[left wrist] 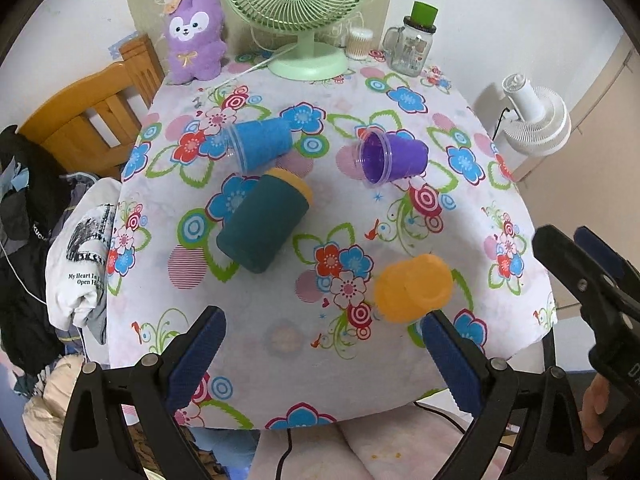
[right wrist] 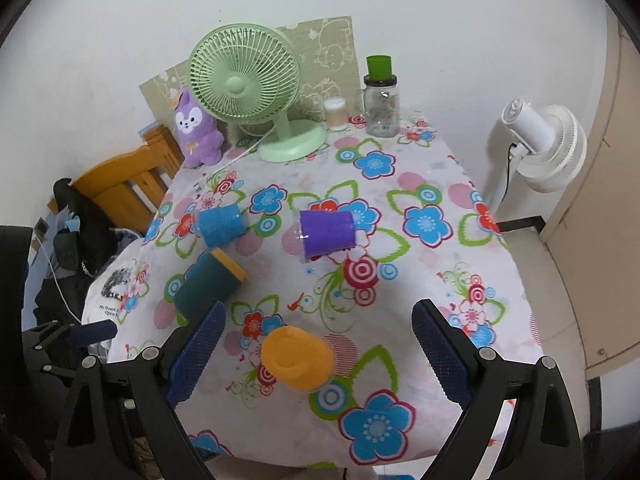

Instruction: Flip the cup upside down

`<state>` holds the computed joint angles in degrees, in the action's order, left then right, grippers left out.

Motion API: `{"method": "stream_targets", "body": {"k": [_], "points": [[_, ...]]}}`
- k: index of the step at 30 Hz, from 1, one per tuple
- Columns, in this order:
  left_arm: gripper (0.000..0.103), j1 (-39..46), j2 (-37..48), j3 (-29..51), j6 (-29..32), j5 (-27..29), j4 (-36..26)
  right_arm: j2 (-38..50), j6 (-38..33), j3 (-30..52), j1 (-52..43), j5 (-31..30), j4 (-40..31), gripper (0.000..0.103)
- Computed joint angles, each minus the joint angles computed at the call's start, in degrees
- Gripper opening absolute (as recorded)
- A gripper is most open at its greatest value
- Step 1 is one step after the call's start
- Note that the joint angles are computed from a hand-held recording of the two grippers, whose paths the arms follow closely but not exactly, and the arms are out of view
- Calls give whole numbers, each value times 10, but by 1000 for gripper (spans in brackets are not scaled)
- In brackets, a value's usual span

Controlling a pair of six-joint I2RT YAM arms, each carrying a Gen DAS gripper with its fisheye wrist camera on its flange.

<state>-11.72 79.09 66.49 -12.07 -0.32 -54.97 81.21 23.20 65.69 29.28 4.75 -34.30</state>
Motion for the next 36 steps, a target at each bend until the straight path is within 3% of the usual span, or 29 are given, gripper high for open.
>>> {"method": "stream_targets", "body": {"k": [14, 20, 36], "points": [[103, -39, -77, -37, -83, -39, 16, -54, -13, -24, -5, 35, -43, 96], [103, -66, -112, -38, -93, -73, 21, -82, 8, -24, 15, 90, -73, 96], [103, -85, -143, -33, -106, -114, 17, -88, 7, -5, 42, 104, -92, 96]]}}
